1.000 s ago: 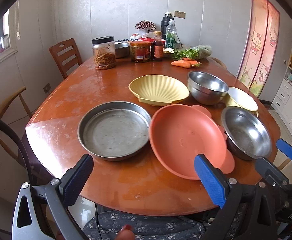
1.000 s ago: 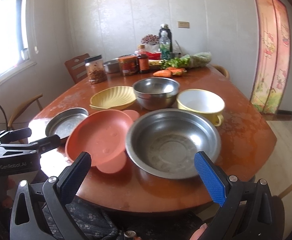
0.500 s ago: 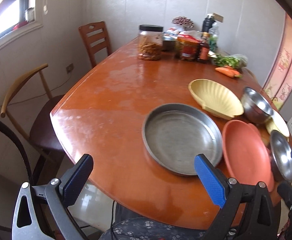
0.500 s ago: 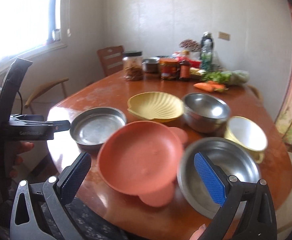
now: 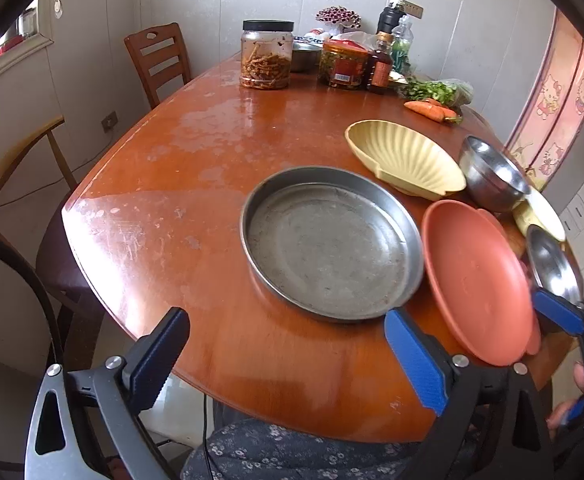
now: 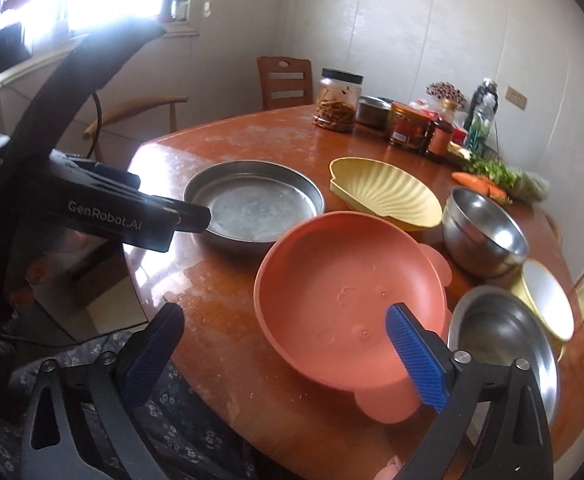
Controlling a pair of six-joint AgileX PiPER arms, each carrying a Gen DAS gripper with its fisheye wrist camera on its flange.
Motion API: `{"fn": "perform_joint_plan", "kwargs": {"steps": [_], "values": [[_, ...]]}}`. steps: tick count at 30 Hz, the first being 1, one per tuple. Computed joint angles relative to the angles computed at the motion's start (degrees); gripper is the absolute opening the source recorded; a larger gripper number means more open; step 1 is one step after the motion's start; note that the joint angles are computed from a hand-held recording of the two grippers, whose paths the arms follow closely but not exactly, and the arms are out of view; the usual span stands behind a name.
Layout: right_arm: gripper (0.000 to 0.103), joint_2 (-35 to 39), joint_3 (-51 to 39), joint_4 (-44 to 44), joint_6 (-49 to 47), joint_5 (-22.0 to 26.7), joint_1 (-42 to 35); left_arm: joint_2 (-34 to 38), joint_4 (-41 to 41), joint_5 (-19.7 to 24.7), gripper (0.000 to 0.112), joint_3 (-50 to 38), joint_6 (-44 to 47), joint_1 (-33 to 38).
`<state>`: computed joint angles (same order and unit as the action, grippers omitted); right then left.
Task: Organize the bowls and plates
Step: 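Move the left gripper to the orange bear plate and grasp its rim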
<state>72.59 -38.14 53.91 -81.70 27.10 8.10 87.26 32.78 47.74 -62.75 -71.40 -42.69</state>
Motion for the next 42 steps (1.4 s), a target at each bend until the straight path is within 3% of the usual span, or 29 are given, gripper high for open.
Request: {"fn": "perform_joint_plan", "kwargs": {"steps": [3,8,10,15,19,21,26,36,38,42], "values": [[0.094,0.6,-0.9,0.4,-0.7,1.5,-2.0,-0.5,-2.7,-1.2,0.097,-0.3,2.2,-1.2],[0.093,-0.5,-5.2,0.5,-4.6,10.4,-12.6,2.7,-6.8,-0.3,0.089,-4.0,5.4,-4.4],[0.093,0.6,-8.4,-2.0,-4.9,10.1,-14.1,4.5,-9.0,-0.9,0.087,-5.9,6.0,-5.1],[0.093,10.5,-22.5,-15.9,3.3,12.2,-11.8,8.4,-13.1,-1.2,0.084,-10.2,5.8,-5.6],[0.093,21.4,-36.5,-25.4,10.9,19.9,-9.6,10.8,-13.7,-0.1,0.077,-13.4,5.6,-6.2],[0.091,24.8,-40.6,-29.4,15.6,21.6,-8.3,11.3,-15.7,-1.8,0.074,-13.5,6.5,-5.8],[0.067,33.1,-51.1,-31.5,19.8,30.9,-6.8,12.2,-18.7,-3.0,0.066,-14.1,8.1,-5.0],[0.064,41.7,-60.2,-35.7,26.2,35.8,-4.8,13.9,-18.2,-3.5,0.065,-15.8,9.0,-5.7],[0.054,42.9,-61.3,-35.5,26.4,37.2,-4.9,14.0,-18.3,-4.0,0.060,-15.8,9.3,-5.7],[0.045,42.4,-59.6,-34.7,25.4,36.7,-5.0,14.5,-16.9,-4.4,0.055,-16.2,8.0,-6.0]]}}
